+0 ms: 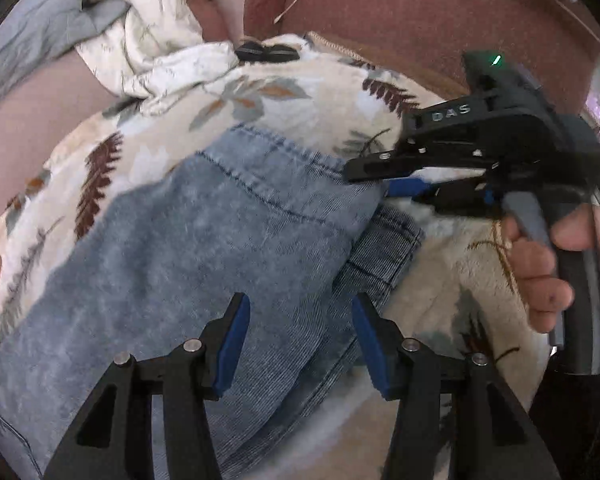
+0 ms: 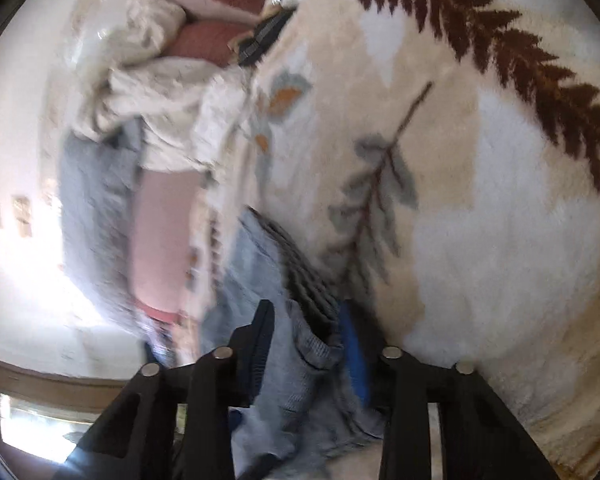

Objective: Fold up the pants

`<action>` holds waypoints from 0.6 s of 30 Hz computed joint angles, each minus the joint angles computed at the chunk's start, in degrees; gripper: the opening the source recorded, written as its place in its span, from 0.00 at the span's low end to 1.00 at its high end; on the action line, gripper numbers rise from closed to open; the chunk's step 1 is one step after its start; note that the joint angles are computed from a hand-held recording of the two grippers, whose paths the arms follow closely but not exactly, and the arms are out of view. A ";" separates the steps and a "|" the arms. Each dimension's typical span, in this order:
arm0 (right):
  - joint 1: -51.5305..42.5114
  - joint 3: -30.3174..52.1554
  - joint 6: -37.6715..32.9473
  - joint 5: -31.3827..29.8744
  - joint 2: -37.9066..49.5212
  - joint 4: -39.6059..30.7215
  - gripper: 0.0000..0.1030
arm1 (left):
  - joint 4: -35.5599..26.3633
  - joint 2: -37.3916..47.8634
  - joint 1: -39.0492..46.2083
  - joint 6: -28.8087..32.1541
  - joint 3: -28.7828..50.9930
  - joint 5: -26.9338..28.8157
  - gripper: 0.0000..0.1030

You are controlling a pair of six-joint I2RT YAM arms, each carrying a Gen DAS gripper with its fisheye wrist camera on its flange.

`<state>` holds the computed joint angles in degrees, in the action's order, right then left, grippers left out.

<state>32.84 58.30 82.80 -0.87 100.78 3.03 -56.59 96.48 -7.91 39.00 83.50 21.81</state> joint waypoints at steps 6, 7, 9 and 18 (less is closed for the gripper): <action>1.15 0.22 -4.57 3.41 -4.88 -5.08 0.10 | -1.24 0.19 0.34 0.09 -0.70 1.58 0.43; 1.18 -0.46 -4.78 3.40 -5.86 -4.94 0.10 | -1.45 -0.14 0.42 0.69 -0.95 1.78 0.43; 1.68 -2.01 -5.60 2.93 -8.15 -5.21 0.09 | -3.82 -1.03 1.01 3.09 -0.87 3.34 0.43; 1.09 -12.80 3.85 -3.85 -15.13 0.16 0.30 | -6.05 3.40 2.64 0.37 10.30 2.05 0.43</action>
<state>33.93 45.50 86.64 -4.72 85.65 3.19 -62.63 99.88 -5.28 39.38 93.81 23.86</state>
